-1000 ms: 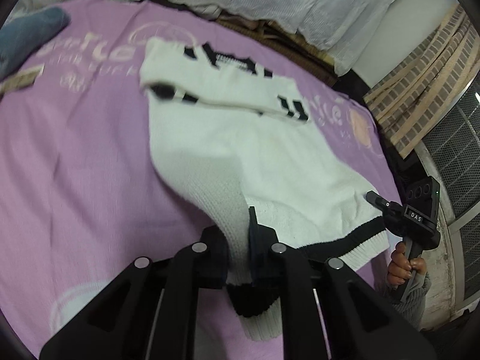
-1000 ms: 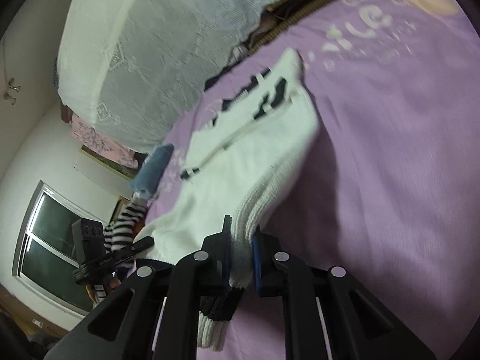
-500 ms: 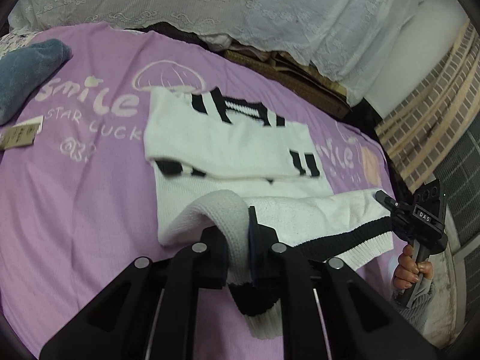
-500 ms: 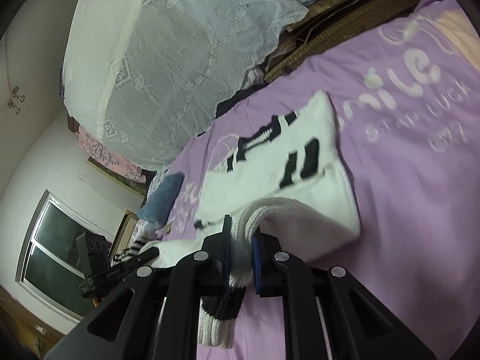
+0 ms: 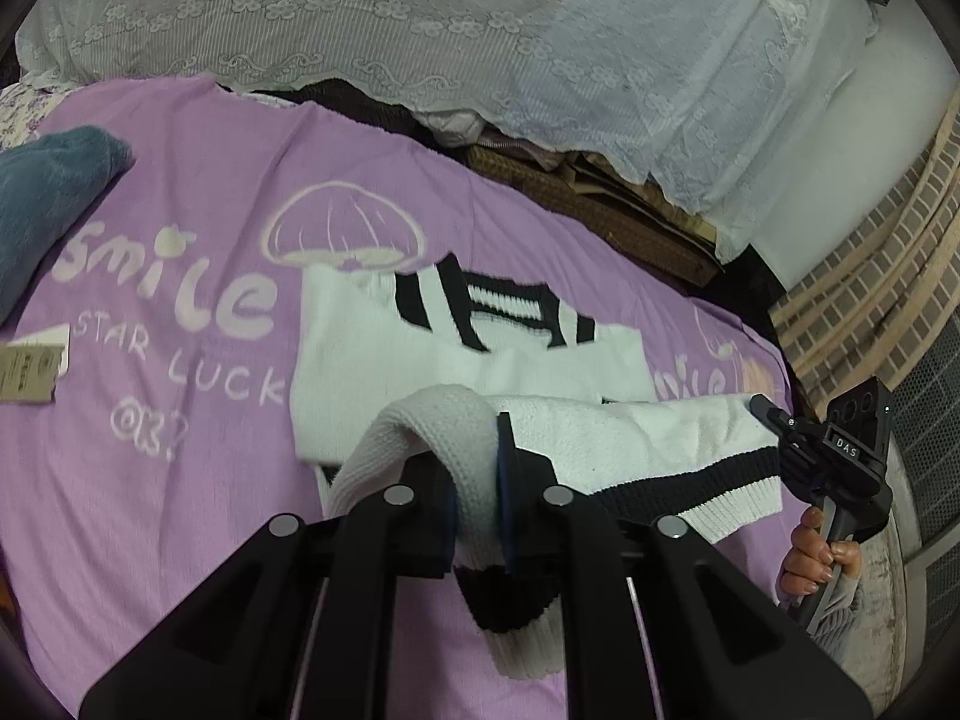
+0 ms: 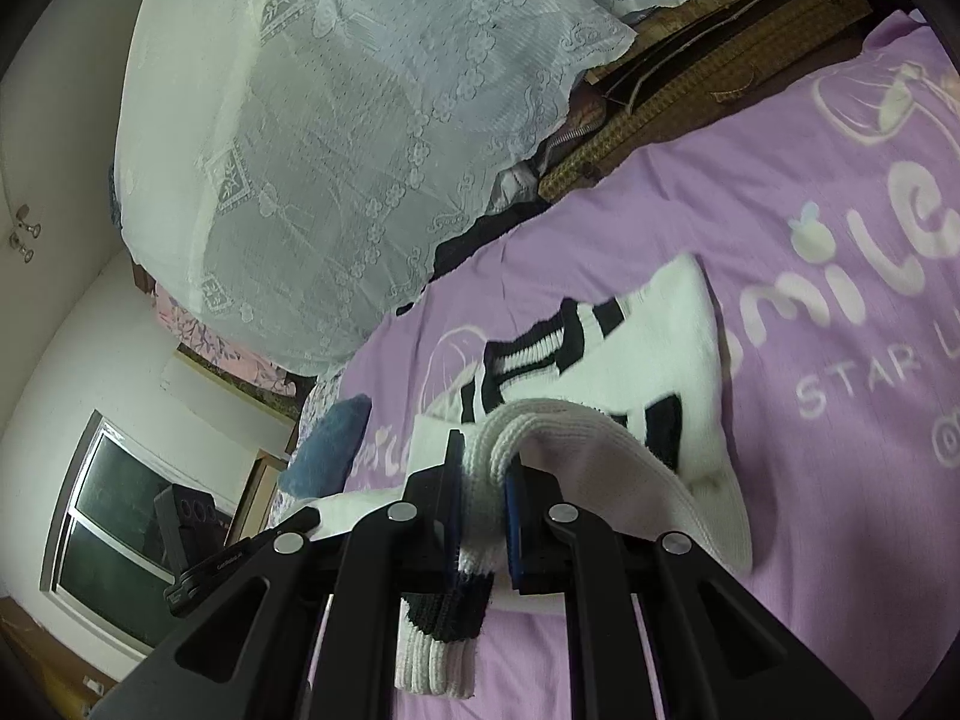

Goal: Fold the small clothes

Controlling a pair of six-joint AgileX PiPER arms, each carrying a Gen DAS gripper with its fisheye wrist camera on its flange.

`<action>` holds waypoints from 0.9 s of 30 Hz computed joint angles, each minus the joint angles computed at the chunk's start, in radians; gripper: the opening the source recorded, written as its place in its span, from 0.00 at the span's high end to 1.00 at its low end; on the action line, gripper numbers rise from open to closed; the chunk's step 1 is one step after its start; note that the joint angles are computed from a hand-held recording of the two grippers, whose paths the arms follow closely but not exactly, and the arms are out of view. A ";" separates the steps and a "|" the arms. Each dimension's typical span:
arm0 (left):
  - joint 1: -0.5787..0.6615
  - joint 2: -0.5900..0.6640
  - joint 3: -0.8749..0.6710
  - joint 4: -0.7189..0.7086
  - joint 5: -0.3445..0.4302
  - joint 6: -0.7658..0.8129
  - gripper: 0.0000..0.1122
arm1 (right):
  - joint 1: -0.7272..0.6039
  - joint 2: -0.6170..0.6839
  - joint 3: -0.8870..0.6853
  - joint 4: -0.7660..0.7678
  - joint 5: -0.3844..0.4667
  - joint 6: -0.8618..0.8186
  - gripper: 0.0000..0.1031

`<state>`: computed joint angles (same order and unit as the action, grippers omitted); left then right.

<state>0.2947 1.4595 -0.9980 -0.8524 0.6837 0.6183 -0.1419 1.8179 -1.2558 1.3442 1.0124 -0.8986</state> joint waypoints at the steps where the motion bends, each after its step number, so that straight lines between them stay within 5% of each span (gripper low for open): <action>1: -0.001 0.012 -0.015 0.002 -0.001 -0.006 0.92 | 0.006 0.015 -0.021 0.001 -0.004 0.009 0.88; 18: -0.040 0.454 -0.358 0.128 -0.039 -0.214 0.88 | 0.107 0.393 -0.406 -0.122 -0.154 0.276 0.88; 23: -0.019 0.523 -0.359 0.067 -0.029 -0.166 0.87 | 0.091 0.450 -0.410 -0.080 -0.119 0.260 0.71; 25: -0.002 0.487 -0.333 0.035 -0.005 -0.136 0.75 | 0.086 0.414 -0.368 -0.061 -0.120 0.217 0.59; 27: 0.014 0.438 -0.283 -0.009 -0.011 -0.087 0.46 | 0.086 0.359 -0.305 -0.059 -0.128 0.171 0.55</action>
<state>0.3083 1.8974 -1.2806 -0.8617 0.6723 0.5314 -0.0556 2.1766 -1.5610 1.2856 0.8845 -0.7274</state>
